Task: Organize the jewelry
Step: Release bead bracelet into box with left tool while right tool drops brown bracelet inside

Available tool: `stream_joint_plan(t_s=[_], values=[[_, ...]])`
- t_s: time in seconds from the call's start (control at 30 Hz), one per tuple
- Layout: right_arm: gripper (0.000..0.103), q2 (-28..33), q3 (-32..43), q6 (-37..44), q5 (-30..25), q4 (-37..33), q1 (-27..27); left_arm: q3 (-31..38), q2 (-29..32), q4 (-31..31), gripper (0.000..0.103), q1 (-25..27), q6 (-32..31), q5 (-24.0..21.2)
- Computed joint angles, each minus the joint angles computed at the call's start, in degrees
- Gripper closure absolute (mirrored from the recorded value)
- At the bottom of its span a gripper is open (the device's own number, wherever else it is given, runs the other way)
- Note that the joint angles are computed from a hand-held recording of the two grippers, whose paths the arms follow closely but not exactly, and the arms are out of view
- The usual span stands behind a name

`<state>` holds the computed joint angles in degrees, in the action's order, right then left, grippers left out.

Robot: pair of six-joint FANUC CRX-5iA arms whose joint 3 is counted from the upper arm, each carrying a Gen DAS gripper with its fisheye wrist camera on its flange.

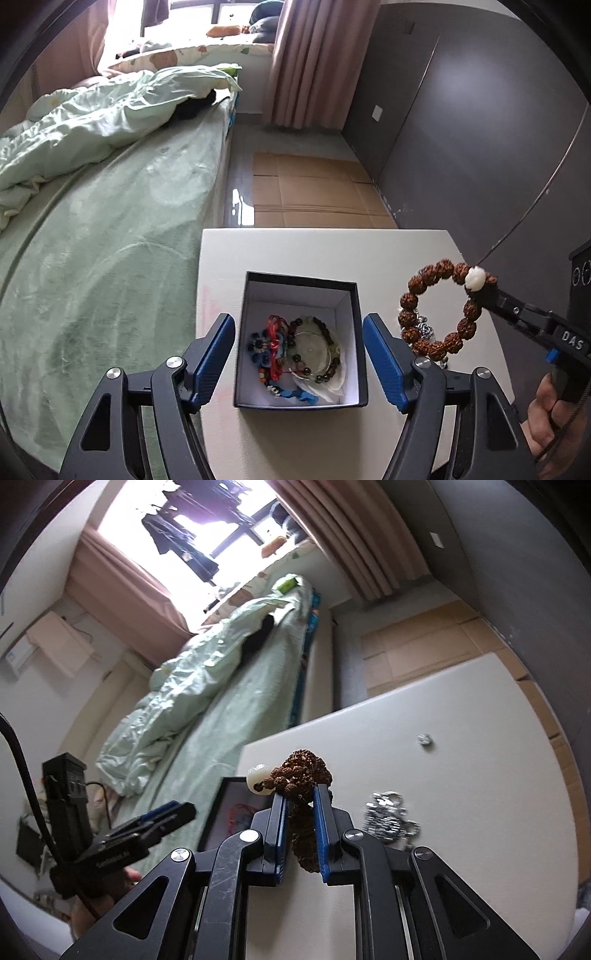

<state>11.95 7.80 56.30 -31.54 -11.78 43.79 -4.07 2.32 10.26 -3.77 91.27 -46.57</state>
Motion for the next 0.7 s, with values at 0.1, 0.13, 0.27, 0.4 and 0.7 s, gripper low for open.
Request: stream_joint_plan(t_s=[0.1, 0.13, 0.27, 0.4, 0.7], values=[[0.088, -0.2, 0.3, 1.7, 1.6, -1.6, 0.5, -0.2, -0.9, -0.6, 0.03, 0.7, 0.5, -0.4], [0.088, -0.2, 0.6, 2.4, 2.0, -2.3, 0.6, -0.4, -1.2, -0.6, 0.03, 0.9, 0.6, -0.4], [0.088, 0.9, 2.6, 5.1, 2.5, -5.1, 1.1, -1.1, -2.5, -1.1, 0.03, 1.8, 0.9, -0.6], [0.088, 2.5, 4.9, 7.3, 1.6, -7.7, 1.5, -1.8, -3.6, -1.2, 0.03, 2.7, 0.8, -0.8], [0.088, 5.7, 5.8, -2.4, 1.1, 5.1, 5.5, -2.7, -6.0, -2.0, 0.03, 4.3, 0.8, -2.0]])
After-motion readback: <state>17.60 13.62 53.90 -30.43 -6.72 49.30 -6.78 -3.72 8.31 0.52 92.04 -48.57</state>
